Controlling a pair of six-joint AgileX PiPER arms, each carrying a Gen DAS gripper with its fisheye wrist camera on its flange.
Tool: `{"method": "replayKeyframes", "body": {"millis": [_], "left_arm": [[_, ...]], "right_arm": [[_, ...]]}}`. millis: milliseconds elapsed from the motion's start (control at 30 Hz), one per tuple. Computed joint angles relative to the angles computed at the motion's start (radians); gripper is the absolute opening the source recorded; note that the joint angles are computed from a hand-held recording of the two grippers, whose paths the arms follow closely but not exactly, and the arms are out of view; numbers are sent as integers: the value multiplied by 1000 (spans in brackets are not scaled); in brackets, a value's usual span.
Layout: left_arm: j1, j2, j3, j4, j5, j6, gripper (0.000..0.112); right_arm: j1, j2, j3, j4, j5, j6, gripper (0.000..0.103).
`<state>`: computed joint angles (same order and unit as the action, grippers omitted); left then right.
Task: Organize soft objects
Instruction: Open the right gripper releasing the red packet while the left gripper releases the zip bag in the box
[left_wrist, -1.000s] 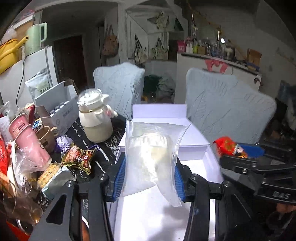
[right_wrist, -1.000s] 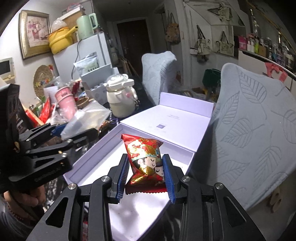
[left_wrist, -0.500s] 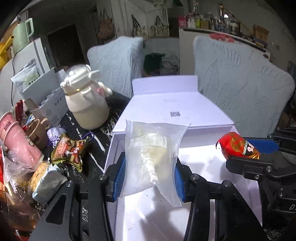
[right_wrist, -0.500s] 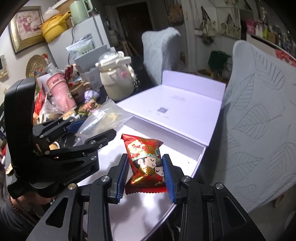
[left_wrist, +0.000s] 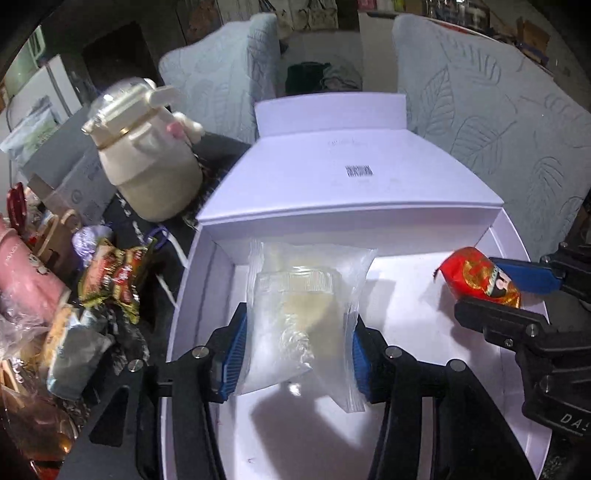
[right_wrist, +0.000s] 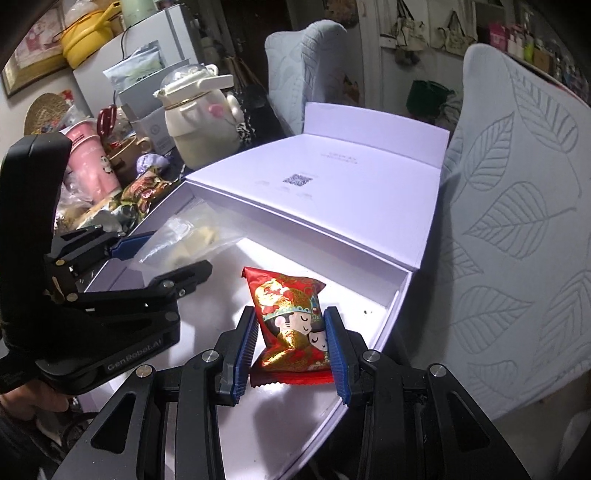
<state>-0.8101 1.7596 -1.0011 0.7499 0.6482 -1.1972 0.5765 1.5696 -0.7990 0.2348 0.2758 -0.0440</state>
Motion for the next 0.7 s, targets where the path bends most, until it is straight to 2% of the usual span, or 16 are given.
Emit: {"method": "replayKeyframes", "body": {"millis": [100, 133, 233, 500, 700], "left_arm": [[22, 13, -14, -70, -20, 71, 52], [24, 17, -19, -85, -19, 85, 61], [21, 29, -32, -102, -2, 95, 73], [-2, -6, -33, -81, 54, 57, 73], [-35, -61, -28, -54, 102, 13, 73]], "right_arm": [[11, 6, -5, -108, -7, 105, 37], [12, 9, -10, -135, -3, 134, 40], [10, 11, -11, -99, -8, 95, 46], [39, -25, -6, -278, 16, 288, 55], [75, -82, 3, -443, 51, 467, 55]]}}
